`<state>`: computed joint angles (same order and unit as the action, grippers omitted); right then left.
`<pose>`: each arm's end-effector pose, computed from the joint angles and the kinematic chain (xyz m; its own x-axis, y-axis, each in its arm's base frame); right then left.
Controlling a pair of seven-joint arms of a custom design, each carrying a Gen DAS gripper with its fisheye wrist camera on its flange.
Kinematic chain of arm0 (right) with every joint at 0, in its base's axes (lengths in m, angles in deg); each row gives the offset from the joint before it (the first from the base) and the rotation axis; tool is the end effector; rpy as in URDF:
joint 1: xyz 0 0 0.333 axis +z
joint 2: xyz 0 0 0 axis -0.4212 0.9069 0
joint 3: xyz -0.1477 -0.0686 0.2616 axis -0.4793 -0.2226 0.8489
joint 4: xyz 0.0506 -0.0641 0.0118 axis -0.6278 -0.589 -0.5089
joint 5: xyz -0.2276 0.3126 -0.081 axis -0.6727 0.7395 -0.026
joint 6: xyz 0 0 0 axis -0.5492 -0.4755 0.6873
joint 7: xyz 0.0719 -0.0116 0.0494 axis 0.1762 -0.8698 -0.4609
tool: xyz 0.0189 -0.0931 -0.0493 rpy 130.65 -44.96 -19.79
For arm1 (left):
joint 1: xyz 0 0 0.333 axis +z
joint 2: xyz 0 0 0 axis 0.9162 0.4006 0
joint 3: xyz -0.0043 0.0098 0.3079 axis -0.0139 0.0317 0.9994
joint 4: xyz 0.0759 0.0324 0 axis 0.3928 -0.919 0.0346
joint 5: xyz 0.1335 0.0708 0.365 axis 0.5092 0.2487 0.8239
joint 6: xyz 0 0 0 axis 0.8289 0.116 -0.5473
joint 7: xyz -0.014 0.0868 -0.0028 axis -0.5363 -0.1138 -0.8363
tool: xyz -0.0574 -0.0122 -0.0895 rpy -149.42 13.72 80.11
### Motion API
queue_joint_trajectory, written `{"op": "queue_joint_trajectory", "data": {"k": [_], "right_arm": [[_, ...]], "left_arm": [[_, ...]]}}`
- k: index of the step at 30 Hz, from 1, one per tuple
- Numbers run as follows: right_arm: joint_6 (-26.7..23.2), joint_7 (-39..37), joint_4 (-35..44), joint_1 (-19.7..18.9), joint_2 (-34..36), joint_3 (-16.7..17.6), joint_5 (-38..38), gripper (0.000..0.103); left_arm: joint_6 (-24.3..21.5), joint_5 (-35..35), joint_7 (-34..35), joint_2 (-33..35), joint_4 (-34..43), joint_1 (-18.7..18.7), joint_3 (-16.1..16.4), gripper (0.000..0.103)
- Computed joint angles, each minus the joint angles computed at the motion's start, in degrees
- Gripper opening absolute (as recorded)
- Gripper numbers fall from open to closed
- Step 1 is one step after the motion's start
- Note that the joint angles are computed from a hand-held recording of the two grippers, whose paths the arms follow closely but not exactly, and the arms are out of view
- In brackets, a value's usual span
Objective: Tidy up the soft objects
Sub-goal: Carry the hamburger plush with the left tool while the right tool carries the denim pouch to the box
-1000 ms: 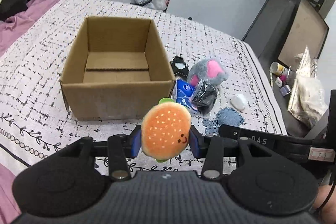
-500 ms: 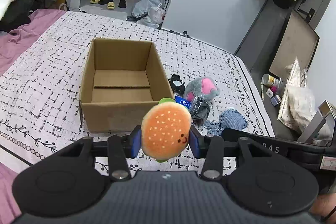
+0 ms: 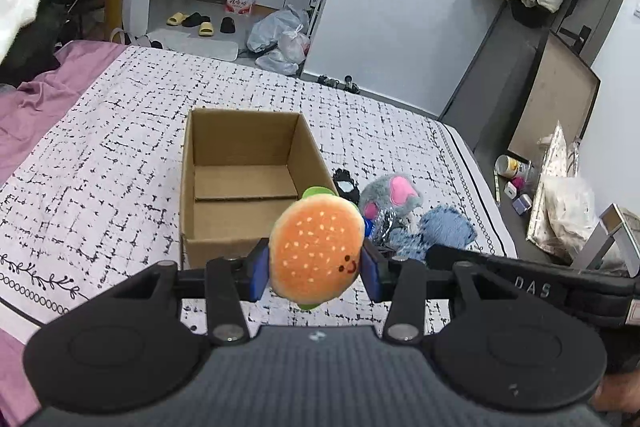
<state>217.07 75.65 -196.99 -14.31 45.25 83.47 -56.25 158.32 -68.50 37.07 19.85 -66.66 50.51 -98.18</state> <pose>0.6145 0.1878 0.4305 0.1474 -0.9528 -0.2654 -0.7153 0.0826 -0.6940 0.6267 -0.2845 0.4794 -0.1302 -0.9508 0.2812 -0.7237 -0.1027 -0.6824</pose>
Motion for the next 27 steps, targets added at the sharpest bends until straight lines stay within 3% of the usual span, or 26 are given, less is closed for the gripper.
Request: {"op": "queue_joint_trajectory", "data": {"k": [6,14,19,27], "right_arm": [[-0.7,-1.0,2.5,0.2,2.1,0.9,0.5,0.026],[-3.1,3.9,6.7,3.0,5.0,-2.0,-4.0,0.026],[-6.2,6.2,9.7,4.0,6.7,-3.1,-6.7,0.026],[-9.8,8.8,16.0,5.3,10.8,-4.3,-10.6,0.026]], "left_arm": [[-0.2,-0.9,1.0,0.8,0.7,1.3,0.0,0.045],[0.3,-4.4,5.3,4.1,4.0,3.7,-1.1,0.045],[0.4,-10.0,9.0,7.7,7.0,6.5,-3.8,0.045],[-1.5,-12.4,10.3,12.0,11.0,5.9,-2.7,0.045]]}}
